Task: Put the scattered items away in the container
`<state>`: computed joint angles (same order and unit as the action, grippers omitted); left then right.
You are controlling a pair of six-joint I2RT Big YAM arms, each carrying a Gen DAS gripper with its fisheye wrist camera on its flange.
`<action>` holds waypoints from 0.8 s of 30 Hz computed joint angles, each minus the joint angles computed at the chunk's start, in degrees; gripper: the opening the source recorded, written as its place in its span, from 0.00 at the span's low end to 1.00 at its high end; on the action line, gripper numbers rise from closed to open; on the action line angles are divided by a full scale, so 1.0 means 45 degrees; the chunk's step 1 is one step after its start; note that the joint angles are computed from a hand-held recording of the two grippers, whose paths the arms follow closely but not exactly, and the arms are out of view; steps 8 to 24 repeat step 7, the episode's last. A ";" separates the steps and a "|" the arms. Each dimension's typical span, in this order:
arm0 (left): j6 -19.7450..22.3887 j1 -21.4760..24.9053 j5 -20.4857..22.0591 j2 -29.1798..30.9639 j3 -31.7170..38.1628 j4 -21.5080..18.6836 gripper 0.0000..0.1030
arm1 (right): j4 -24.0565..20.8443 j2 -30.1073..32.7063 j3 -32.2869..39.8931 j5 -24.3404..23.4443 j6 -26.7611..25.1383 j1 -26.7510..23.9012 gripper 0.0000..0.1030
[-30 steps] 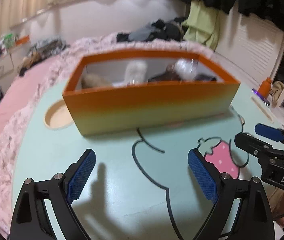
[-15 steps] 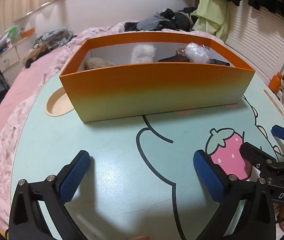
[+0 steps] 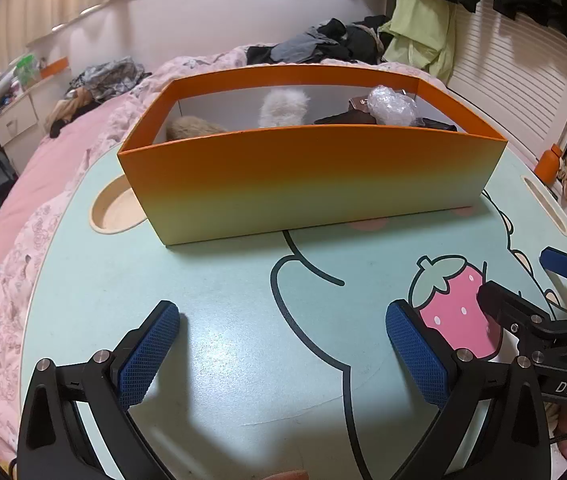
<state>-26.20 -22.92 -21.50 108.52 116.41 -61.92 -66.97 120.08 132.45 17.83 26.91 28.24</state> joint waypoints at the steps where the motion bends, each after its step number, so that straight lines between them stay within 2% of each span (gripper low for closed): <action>1: -0.0008 -0.0005 0.0007 0.0005 0.0007 -0.0007 1.00 | 0.0000 0.0000 0.0000 0.0000 0.0000 0.0000 1.00; 24: -0.0091 -0.0057 0.0019 0.0050 0.0145 -0.0191 1.00 | 0.0003 -0.0002 -0.0002 -0.0004 -0.0011 -0.0002 1.00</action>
